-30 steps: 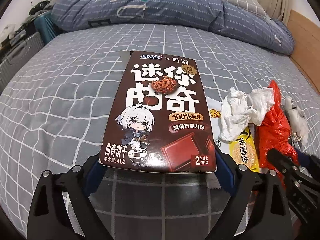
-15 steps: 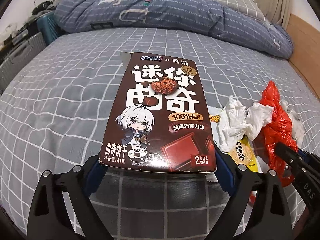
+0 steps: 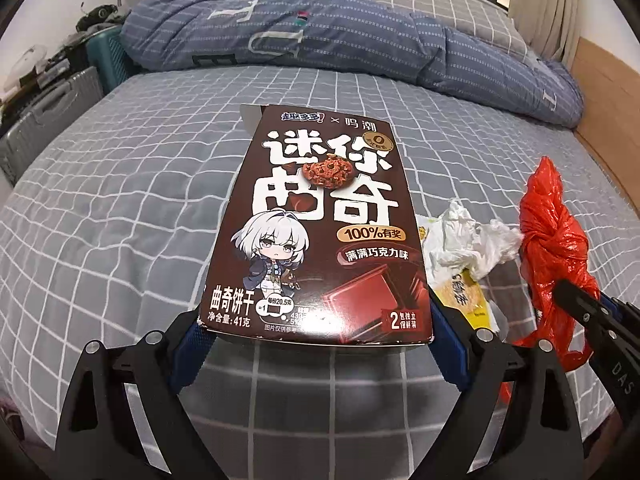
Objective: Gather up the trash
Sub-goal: 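Lift and carry the chocolate box and red string toward the black bin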
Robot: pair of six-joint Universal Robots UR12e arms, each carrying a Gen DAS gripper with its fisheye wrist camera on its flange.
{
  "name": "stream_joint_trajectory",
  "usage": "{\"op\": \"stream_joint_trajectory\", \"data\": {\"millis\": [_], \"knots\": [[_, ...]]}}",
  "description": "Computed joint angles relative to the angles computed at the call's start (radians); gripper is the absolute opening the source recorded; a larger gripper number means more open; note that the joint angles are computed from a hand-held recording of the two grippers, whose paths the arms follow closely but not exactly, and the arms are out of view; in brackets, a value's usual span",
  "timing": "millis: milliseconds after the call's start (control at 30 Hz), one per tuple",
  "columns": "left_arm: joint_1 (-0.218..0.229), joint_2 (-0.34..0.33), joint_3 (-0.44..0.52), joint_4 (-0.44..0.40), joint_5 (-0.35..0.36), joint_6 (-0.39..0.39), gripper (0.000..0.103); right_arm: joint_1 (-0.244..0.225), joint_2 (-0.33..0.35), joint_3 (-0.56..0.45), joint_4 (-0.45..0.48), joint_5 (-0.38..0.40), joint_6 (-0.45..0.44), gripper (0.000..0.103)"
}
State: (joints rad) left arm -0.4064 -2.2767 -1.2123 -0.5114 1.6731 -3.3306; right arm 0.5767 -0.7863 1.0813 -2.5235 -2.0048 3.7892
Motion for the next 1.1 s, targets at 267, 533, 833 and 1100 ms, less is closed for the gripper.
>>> {"op": "stream_joint_trajectory", "data": {"millis": [267, 533, 833, 1100], "knots": [[-0.004, 0.05, -0.079, 0.044, 0.001, 0.003, 0.09, 0.025, -0.022, 0.024, -0.03, -0.044, 0.018, 0.02], [-0.006, 0.102, -0.16, 0.086, 0.007, 0.012, 0.09, 0.043, -0.034, 0.043, -0.028, -0.059, 0.012, 0.02], [-0.003, 0.141, -0.218, 0.121, -0.003, -0.001, 0.09, 0.065, -0.05, 0.065, -0.052, -0.087, -0.024, 0.02], [-0.003, 0.175, -0.27, 0.146, -0.01, -0.011, 0.09, 0.078, -0.06, 0.078, -0.056, -0.091, -0.035, 0.02]]}}
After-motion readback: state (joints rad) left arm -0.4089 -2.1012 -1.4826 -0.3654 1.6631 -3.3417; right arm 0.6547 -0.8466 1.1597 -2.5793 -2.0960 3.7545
